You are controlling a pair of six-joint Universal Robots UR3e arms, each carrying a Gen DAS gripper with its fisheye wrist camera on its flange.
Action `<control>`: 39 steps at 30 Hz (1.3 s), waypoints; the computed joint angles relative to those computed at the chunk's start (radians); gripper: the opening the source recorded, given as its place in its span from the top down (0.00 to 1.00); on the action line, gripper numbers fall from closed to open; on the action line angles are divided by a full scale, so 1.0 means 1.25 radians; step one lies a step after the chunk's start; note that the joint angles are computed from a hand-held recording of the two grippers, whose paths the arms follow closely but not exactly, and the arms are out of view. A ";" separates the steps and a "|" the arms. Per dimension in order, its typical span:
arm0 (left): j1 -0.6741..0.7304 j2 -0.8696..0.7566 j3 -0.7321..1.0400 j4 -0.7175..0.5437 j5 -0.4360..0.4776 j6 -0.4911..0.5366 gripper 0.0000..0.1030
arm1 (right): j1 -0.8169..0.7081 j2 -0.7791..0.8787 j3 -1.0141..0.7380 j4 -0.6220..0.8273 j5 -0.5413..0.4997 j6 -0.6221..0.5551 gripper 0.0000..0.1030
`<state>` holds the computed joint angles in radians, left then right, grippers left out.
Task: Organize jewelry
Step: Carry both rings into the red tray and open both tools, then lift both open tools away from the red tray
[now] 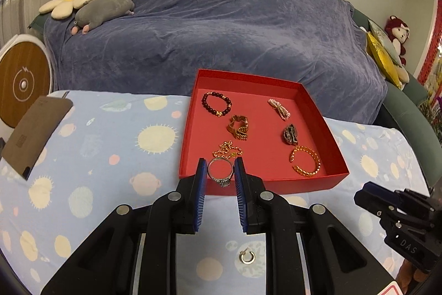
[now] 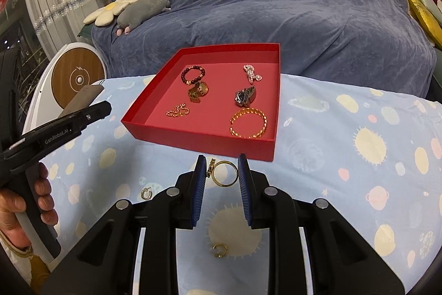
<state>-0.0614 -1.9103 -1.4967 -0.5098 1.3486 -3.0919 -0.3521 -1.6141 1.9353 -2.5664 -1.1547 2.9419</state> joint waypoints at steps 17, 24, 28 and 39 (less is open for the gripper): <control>-0.074 -0.478 0.699 -0.237 0.085 0.009 0.83 | 0.109 0.441 -0.434 -0.028 -0.061 0.144 0.78; -0.079 -0.560 0.810 -0.288 0.098 0.003 0.83 | 0.125 0.498 -0.490 -0.016 -0.083 0.131 0.78; -0.080 -0.586 0.849 -0.312 0.098 -0.002 0.83 | 0.133 0.516 -0.510 -0.013 -0.089 0.127 0.78; -0.090 -0.552 0.770 -0.256 0.146 -0.003 0.56 | 0.131 0.506 -0.510 -0.009 -0.095 0.119 0.77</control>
<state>-0.1743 -2.6003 -0.5337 -0.8296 1.5312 -3.0957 -0.1887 -0.9811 1.2982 -2.5771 -1.2734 3.0904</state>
